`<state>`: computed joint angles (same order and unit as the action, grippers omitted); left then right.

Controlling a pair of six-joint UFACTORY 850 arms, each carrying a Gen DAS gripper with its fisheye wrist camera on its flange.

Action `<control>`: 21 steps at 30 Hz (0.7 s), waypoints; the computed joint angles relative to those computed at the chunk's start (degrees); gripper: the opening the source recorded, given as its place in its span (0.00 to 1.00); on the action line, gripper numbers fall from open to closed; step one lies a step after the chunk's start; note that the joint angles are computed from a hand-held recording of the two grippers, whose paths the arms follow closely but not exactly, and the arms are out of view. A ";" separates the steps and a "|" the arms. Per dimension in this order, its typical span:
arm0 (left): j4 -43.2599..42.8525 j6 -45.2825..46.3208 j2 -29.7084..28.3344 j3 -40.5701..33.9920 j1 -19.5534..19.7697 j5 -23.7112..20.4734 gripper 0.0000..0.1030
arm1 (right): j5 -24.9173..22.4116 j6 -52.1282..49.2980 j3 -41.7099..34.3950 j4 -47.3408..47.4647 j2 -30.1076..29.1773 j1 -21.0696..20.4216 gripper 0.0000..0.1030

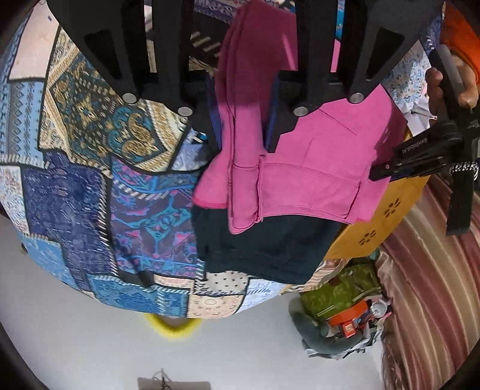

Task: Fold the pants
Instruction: 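Lower the trousers onto the dark garment and open the left gripper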

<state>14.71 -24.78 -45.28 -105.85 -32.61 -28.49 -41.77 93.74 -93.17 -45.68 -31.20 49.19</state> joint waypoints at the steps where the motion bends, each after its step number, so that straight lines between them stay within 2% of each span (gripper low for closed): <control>1: 0.50 -1.11 0.46 0.65 0.00 -0.15 0.40 | -0.19 1.42 0.71 -0.36 0.53 0.25 0.29; 4: -0.29 -0.69 2.19 2.87 0.21 -0.40 0.40 | -1.25 3.60 2.65 -0.83 2.20 1.27 0.29; 8: 6.27 -4.31 6.39 6.94 -0.96 -0.89 0.40 | -4.29 4.33 3.44 -2.47 4.34 3.45 0.29; 10: 6.66 -3.86 9.98 10.14 -1.41 0.68 0.40 | -5.38 5.00 3.21 -3.97 5.20 4.34 0.29; 13: 8.57 -5.58 16.34 15.14 -2.39 3.39 0.40 | -8.85 7.47 2.33 -8.71 7.33 7.39 0.29; 16: 17.37 -12.76 24.05 21.09 -4.59 6.45 0.40 | -12.29 9.33 0.76 -13.22 8.58 10.47 0.29; 19: 19.33 -14.58 31.57 26.11 -6.24 10.15 0.40 | -17.33 10.40 -1.45 -18.86 9.65 14.82 0.29; 21: 25.54 -20.67 36.53 29.54 -7.73 11.86 0.40 | -20.31 10.34 -2.78 -22.00 9.78 17.38 0.29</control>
